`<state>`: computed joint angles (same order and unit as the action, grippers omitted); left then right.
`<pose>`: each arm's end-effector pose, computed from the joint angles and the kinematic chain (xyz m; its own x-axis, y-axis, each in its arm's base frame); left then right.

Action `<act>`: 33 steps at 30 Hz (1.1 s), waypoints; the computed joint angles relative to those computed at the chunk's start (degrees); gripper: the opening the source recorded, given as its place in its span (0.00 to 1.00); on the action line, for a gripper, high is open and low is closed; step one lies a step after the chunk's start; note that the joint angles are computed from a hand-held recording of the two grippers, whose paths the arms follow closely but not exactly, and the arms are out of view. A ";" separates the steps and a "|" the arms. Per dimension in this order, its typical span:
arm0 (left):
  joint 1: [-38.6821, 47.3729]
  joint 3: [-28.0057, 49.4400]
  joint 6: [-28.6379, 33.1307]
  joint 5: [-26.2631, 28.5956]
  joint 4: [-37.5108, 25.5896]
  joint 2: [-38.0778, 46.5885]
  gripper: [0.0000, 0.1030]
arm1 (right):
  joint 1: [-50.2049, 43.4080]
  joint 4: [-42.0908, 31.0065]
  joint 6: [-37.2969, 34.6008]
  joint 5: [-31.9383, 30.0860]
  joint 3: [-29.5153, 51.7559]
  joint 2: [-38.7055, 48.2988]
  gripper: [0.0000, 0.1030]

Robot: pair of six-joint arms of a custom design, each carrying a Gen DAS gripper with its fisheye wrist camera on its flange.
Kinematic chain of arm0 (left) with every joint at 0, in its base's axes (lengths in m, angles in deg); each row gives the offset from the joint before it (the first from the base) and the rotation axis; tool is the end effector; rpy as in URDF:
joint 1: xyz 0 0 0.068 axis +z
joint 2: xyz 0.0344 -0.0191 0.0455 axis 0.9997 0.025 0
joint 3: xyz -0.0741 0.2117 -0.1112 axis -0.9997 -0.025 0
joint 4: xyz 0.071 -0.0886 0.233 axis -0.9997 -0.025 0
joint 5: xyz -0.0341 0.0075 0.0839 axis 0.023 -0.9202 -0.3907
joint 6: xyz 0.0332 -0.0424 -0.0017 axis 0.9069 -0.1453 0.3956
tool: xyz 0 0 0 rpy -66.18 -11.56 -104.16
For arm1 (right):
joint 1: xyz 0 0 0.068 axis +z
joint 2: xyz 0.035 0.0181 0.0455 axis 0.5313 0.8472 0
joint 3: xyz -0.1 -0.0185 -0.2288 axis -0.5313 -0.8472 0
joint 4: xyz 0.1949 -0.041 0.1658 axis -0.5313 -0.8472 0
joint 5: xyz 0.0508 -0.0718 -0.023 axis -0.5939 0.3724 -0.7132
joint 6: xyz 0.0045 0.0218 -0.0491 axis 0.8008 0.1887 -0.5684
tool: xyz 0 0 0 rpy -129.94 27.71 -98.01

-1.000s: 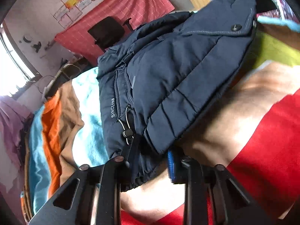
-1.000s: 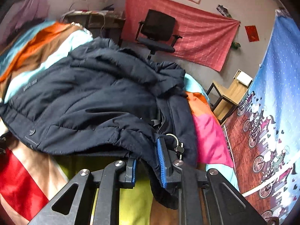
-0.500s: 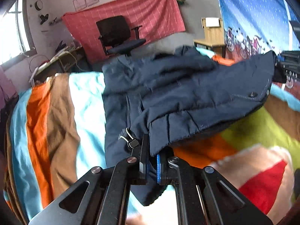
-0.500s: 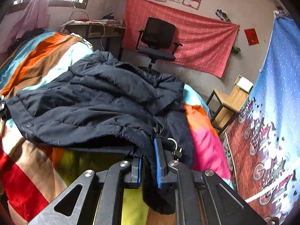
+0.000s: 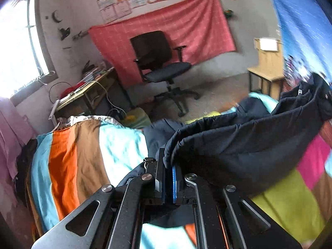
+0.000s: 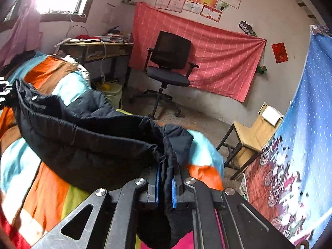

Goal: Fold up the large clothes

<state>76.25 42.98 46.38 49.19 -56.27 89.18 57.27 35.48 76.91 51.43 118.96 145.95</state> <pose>0.2215 -0.0387 0.3586 -0.5613 0.2701 -0.7823 0.0799 0.9585 0.2737 0.2605 0.1120 0.3443 -0.4943 -0.3914 -0.7762 -0.2900 0.9160 -0.2773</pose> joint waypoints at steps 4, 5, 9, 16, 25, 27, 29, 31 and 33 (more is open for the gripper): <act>2.31 3.46 -1.16 0.13 7.71 9.84 0.03 | -4.69 -0.82 -1.21 -3.60 12.77 13.17 0.08; 3.11 4.17 -1.25 0.69 9.55 12.39 0.03 | -4.97 -0.78 -1.99 -3.18 14.99 15.72 0.08; 5.54 7.06 -1.63 1.91 14.75 21.06 0.03 | -5.38 1.92 -3.53 -1.45 21.32 25.04 0.08; 6.61 11.77 -2.33 0.88 19.73 32.31 0.03 | -8.98 13.60 3.32 -7.90 18.50 29.90 0.08; 6.83 16.51 -0.91 -0.86 22.19 42.50 0.03 | -11.38 16.64 1.50 -11.15 24.54 40.34 0.08; 7.00 16.81 -1.99 -0.41 22.00 43.44 0.03 | -11.54 15.75 1.85 -11.74 26.99 42.72 0.09; 7.35 17.58 -2.98 0.72 20.92 44.10 0.03 | -11.89 16.03 2.75 -12.64 27.15 43.46 0.11; 7.47 17.60 -3.29 1.35 20.70 44.13 0.04 | -12.13 16.98 4.07 -12.99 26.47 43.74 0.13; 7.71 16.01 -3.59 2.47 21.97 42.82 0.05 | -12.70 18.69 4.51 -12.39 24.96 43.50 0.33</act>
